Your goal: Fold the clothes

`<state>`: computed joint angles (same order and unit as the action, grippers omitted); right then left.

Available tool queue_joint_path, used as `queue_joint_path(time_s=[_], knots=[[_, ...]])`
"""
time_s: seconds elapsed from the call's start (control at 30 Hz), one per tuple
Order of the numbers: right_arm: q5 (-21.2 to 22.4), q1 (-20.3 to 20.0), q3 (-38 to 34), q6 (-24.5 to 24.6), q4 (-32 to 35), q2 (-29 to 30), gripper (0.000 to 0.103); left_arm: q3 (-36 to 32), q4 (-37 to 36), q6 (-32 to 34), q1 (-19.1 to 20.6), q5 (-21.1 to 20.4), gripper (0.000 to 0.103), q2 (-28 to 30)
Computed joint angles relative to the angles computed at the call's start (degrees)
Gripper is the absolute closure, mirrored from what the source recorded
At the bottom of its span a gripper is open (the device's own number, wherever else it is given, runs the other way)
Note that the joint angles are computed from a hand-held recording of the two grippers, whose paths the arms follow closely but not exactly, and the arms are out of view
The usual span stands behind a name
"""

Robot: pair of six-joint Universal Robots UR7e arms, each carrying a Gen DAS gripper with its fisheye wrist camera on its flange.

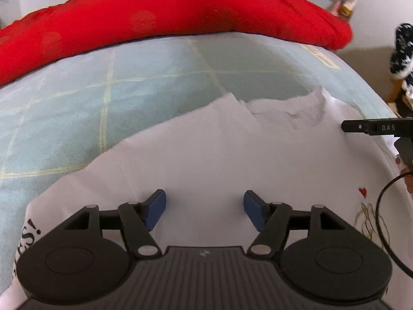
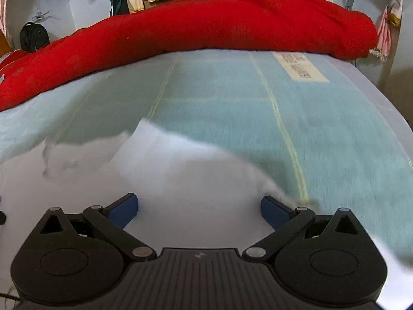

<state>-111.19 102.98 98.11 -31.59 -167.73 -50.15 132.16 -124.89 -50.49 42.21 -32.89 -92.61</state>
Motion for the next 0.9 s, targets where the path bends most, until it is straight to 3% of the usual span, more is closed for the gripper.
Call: queue_joint_path(time_s=[0.17,0.3,0.47,0.6,0.7,0.9], knots=[[-0.4,0.9,-0.6,1.4,5.5,-1.5,0.000,-1.7,10.1,-11.3,-4.7,-0.2,0.039,-0.9],[5.7,-0.2,5.1,3.1,8.6,-8.8,0.000,-2.8,10.8,-15.5,-7.8,-1.2,0.038,0.6],[6.5,-2.4,10.9,3.5,9.1,-15.9,0.000,-4.0,1.5,-12.1,-6.8,-4.7,0.038,7.0],[3.8,-5.6,13.5,6.8,11.1,-20.3,0.000,-5.9,0.8,-12.1,-6.0,-5.9,0.038,11.2],[6.0,-7.9,16.7,5.6,11.0,-24.7,0.000,-7.3,1.4,-11.6,-5.8,-6.3,0.037,12.5],[3.0,-6.8,16.9,5.3,11.0,-25.4,0.000,-10.6,0.6,-7.2,-5.5,-6.1,0.039,15.4]])
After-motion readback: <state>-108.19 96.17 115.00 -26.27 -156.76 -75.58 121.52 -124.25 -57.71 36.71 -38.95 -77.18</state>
